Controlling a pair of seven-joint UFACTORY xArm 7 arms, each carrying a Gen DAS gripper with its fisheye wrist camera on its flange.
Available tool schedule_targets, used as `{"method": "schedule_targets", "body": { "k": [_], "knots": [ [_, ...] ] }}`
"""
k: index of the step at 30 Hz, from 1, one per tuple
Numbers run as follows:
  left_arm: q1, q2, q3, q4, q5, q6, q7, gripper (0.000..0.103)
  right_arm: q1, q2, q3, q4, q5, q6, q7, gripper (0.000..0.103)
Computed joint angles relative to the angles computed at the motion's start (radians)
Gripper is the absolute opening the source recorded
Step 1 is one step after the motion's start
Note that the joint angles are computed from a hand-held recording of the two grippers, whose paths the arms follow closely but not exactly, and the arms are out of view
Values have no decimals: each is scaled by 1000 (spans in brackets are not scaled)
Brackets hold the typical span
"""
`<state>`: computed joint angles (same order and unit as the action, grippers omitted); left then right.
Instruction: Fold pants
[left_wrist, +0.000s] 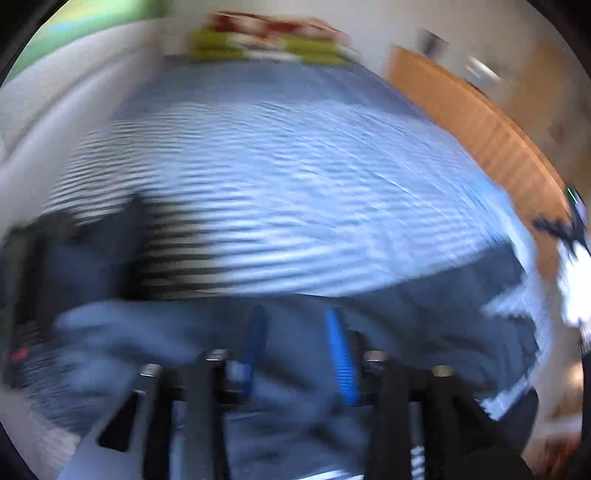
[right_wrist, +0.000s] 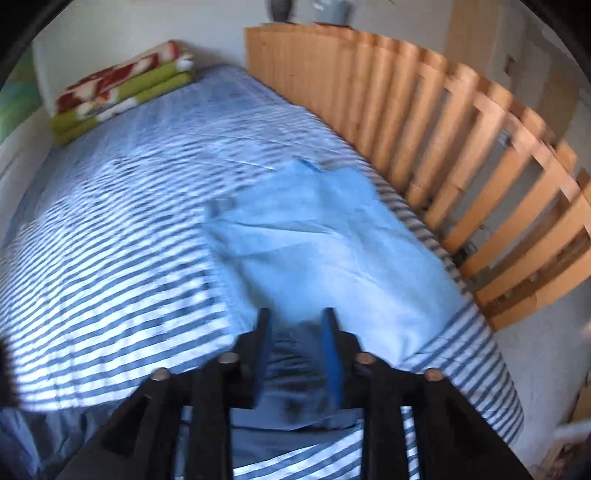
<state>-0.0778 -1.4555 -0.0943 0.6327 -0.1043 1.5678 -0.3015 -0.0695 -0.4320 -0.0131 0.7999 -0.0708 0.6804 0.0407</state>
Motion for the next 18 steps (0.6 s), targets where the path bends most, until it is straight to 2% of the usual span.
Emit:
{"method": "schedule_targets", "body": {
  "k": [2, 4, 5, 7, 8, 10, 11, 15, 16, 18],
  "knots": [
    [69, -30, 97, 33, 162, 64, 41, 49, 24, -47, 47, -33, -29, -37, 9, 32],
    [146, -52, 218, 58, 282, 112, 78, 49, 102, -82, 37, -42, 27, -29, -53, 32],
    [182, -49, 267, 66, 336, 121, 98, 50, 168, -90, 12, -42, 96, -11, -113, 32],
    [246, -10, 374, 90, 411, 144, 124, 65, 319, -75, -35, -16, 275, 68, -246, 37],
    [271, 9, 428, 96, 434, 145, 132, 74, 351, -63, -34, -5, 328, 91, -279, 40],
    [324, 36, 514, 89, 475, 126, 140, 75, 434, -28, -24, 14, 460, 130, -360, 52],
    [342, 61, 565, 85, 474, 126, 139, 75, 473, 9, -5, 30, 511, 145, -400, 53],
    [396, 109, 652, 31, 434, 101, 154, 75, 518, 138, 99, 74, 572, 116, -427, 53],
    [406, 101, 656, 8, 423, 87, 170, 75, 522, 162, 116, 82, 575, 119, -429, 53],
    [429, 74, 627, -32, 407, 55, 201, 72, 526, 209, 185, 92, 491, 89, -388, 53]
  ]
}}
